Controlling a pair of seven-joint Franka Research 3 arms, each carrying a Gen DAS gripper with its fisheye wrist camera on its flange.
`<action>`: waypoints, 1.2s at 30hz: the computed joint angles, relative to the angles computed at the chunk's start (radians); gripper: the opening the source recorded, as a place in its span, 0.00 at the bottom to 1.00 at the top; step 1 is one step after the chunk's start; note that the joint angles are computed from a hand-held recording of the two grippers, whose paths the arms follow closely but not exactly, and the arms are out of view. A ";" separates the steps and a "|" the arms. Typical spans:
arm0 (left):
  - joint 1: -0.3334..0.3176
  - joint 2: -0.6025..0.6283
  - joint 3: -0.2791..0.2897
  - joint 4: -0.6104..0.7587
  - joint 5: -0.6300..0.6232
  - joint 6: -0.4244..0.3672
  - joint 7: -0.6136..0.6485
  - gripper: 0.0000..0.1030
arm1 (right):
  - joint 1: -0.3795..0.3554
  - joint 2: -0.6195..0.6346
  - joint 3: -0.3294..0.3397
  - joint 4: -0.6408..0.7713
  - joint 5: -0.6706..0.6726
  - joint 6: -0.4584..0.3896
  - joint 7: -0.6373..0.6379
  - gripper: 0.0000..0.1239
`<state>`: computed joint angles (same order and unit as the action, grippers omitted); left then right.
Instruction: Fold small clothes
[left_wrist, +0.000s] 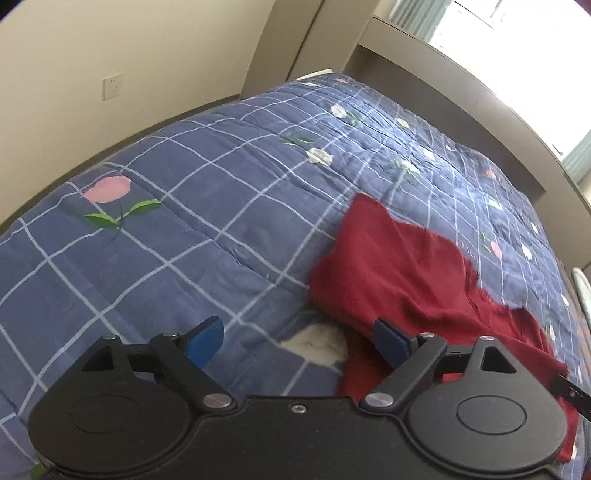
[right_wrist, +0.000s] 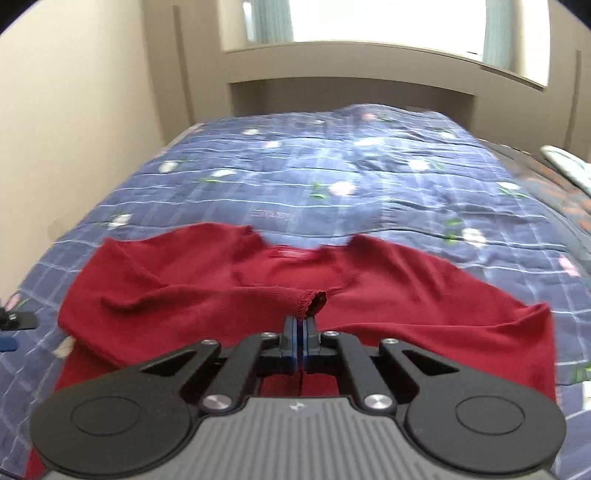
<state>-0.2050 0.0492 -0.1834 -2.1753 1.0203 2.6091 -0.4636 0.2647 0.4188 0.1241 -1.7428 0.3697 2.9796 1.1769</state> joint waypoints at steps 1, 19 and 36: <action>0.003 0.008 0.003 0.007 -0.003 0.004 0.004 0.87 | 0.010 0.011 -0.018 0.016 -0.011 -0.019 0.018 0.02; 0.026 0.167 0.117 0.144 0.147 0.202 -0.021 0.65 | 0.023 0.064 -0.089 0.040 -0.117 -0.056 0.145 0.02; -0.043 0.182 0.151 0.196 0.175 0.108 0.031 0.04 | -0.058 0.052 0.031 0.030 0.033 -0.067 0.014 0.04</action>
